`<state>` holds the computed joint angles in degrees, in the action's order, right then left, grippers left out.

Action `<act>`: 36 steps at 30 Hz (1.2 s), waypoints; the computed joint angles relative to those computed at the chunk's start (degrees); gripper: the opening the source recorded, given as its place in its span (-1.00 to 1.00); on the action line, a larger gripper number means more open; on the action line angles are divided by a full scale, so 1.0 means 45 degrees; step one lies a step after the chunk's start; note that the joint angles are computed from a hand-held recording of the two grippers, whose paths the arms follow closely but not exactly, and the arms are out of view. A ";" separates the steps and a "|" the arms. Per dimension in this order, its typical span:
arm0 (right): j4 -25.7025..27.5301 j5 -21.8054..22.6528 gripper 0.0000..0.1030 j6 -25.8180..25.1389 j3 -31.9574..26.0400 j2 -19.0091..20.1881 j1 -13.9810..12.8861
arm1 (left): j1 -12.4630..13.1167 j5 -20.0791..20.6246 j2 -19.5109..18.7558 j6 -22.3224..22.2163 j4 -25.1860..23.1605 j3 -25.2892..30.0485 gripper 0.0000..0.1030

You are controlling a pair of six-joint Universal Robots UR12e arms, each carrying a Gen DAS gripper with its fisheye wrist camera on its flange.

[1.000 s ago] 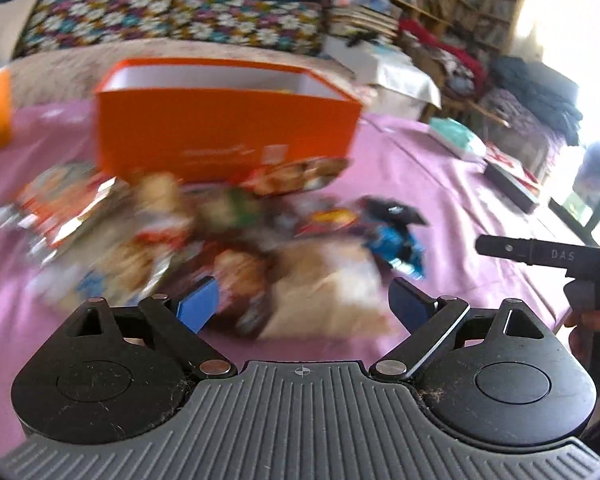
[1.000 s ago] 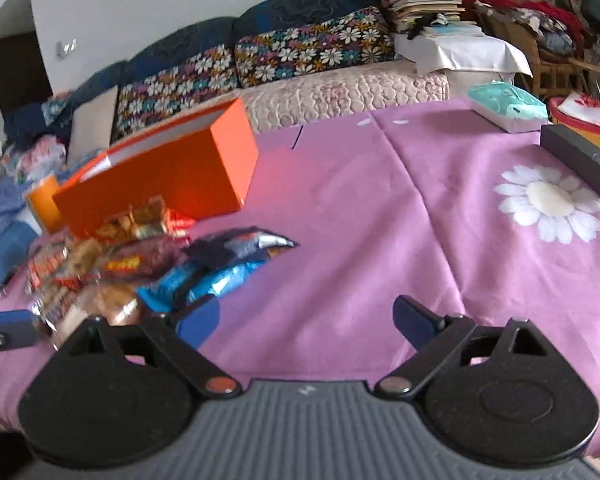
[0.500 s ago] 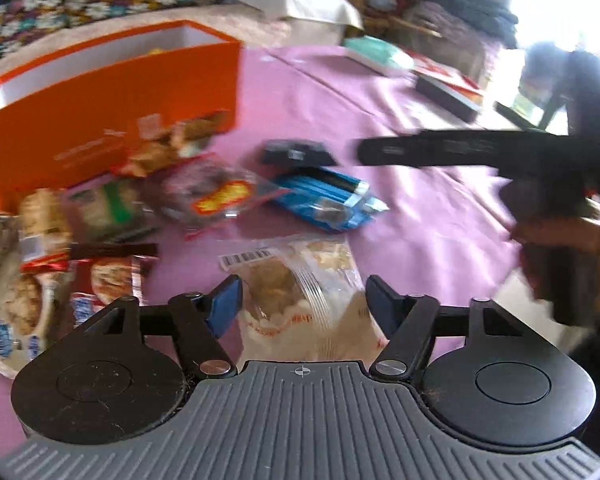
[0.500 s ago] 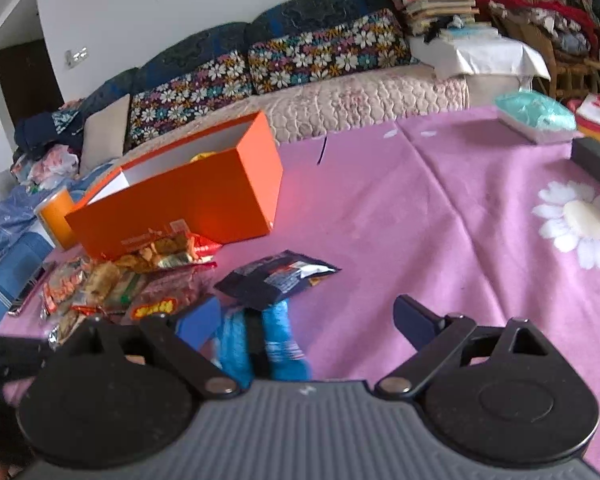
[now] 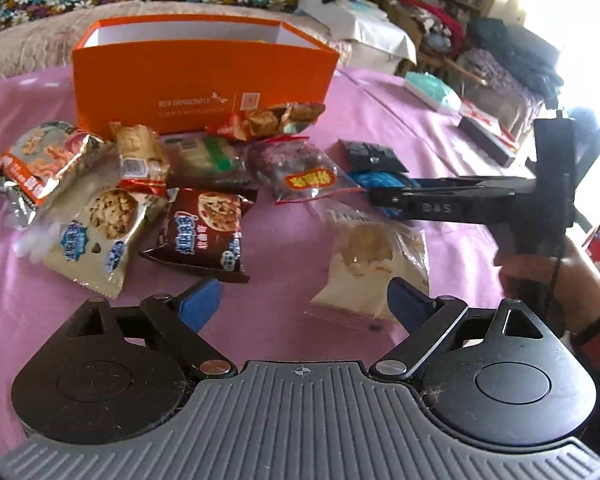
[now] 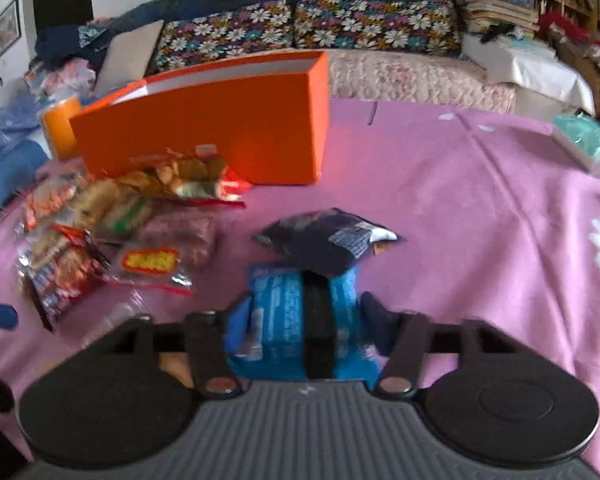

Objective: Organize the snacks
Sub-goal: 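Grasp the clear bread packet with left gripper while right grasps the blue bar, then lower both held snacks into the orange box and open both grippers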

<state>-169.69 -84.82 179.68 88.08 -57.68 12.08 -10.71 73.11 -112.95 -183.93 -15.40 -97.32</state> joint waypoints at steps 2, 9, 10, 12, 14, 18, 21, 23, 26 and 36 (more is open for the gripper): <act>-0.0129 -0.0038 0.03 0.0071 0.0300 -0.0179 -0.0107 | -0.0103 -0.0153 -0.0073 0.0345 -0.0007 0.0098 0.21; -0.1175 -0.0337 0.03 0.0594 0.1902 -0.1058 -0.0684 | -0.0817 0.0483 -0.0592 0.2467 -0.0762 0.1102 0.37; -0.1305 -0.0320 0.04 0.0683 0.2063 -0.1138 -0.0743 | -0.0936 0.0691 -0.0703 0.2899 -0.1125 0.1353 0.36; -0.1419 -0.0185 0.14 0.0981 0.2236 -0.1238 -0.0861 | -0.1193 0.1371 -0.0910 0.3704 -0.1758 0.1831 0.35; -0.1421 -0.0002 0.28 0.1349 0.2293 -0.1309 -0.0954 | -0.1367 0.1923 -0.1071 0.4261 -0.2248 0.2166 0.35; -0.1491 -0.0063 0.41 0.1142 0.2280 -0.1323 -0.0895 | -0.1490 0.2258 -0.1235 0.4779 -0.3022 0.2474 0.19; -0.1133 -0.0378 0.42 0.0379 0.2192 -0.1242 -0.0740 | -0.1355 0.1867 -0.1235 0.4661 -0.3452 0.2508 -0.34; -0.1099 -0.0725 0.09 -0.0120 0.2179 -0.1259 -0.0632 | -0.1177 0.1414 -0.1179 0.4138 -0.3248 0.2356 -0.52; -0.1055 -0.0136 0.05 0.0463 0.2188 -0.1342 -0.0745 | -0.0837 0.0622 -0.0909 0.3219 -0.2636 0.1836 -0.66; -0.2250 0.2849 0.05 0.2386 0.0488 -0.0573 -0.0640 | 0.0472 -0.0252 0.0220 0.0698 -0.0595 0.0417 -0.65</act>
<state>-179.82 -72.00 190.42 90.27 -60.26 9.20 -8.58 71.97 -111.96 -180.78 -18.08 -95.44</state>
